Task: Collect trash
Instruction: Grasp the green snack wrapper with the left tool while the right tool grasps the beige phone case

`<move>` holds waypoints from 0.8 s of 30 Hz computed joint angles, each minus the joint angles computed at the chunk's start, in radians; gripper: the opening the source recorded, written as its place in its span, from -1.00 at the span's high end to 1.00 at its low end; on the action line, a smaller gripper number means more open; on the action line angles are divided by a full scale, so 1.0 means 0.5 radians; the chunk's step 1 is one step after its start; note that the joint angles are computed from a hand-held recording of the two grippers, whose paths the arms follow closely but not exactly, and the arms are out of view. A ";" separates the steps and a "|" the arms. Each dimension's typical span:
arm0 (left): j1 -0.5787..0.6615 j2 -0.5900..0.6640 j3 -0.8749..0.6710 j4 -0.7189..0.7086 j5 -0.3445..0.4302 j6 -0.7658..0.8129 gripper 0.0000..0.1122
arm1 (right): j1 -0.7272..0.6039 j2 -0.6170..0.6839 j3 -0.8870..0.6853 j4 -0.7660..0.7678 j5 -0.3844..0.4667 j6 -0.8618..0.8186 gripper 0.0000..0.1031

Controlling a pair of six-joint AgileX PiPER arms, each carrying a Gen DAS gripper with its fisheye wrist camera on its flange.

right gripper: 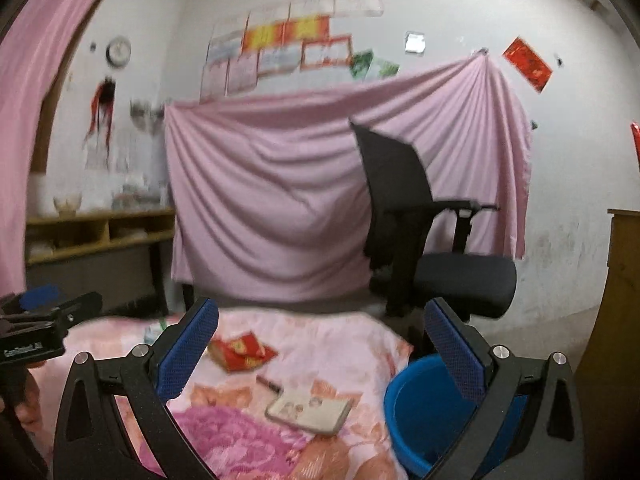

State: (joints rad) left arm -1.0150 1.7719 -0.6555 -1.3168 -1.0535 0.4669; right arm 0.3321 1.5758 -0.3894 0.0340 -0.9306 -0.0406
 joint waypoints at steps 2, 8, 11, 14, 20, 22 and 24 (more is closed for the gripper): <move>0.102 0.018 0.015 0.072 0.136 -0.028 -0.78 | 0.039 0.039 -0.055 0.086 0.129 -0.060 -1.00; 0.400 0.064 -0.035 0.254 0.575 -0.061 -0.78 | 0.064 0.138 -0.325 0.389 0.648 -0.251 -1.00; 0.548 0.086 -0.112 0.325 0.806 -0.038 -0.78 | 0.018 0.197 -0.455 0.423 0.893 -0.257 -1.00; 0.653 0.124 -0.186 0.423 0.954 -0.029 -0.78 | -0.025 0.267 -0.595 0.410 1.138 -0.232 -1.00; 0.793 0.224 -0.364 0.478 1.212 0.064 -0.77 | -0.057 0.434 -0.864 0.477 1.560 -0.328 -1.00; 0.820 0.255 -0.415 0.487 1.281 0.085 -0.77 | -0.053 0.484 -0.937 0.533 1.663 -0.403 -0.99; 0.842 0.282 -0.460 0.504 1.338 0.102 -0.77 | -0.054 0.518 -0.985 0.523 1.743 -0.408 -0.98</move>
State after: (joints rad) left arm -0.5939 1.9128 -0.8855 -1.0647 -0.3846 0.5178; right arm 0.3053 1.8348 -0.8821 0.2954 -0.0589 -0.2448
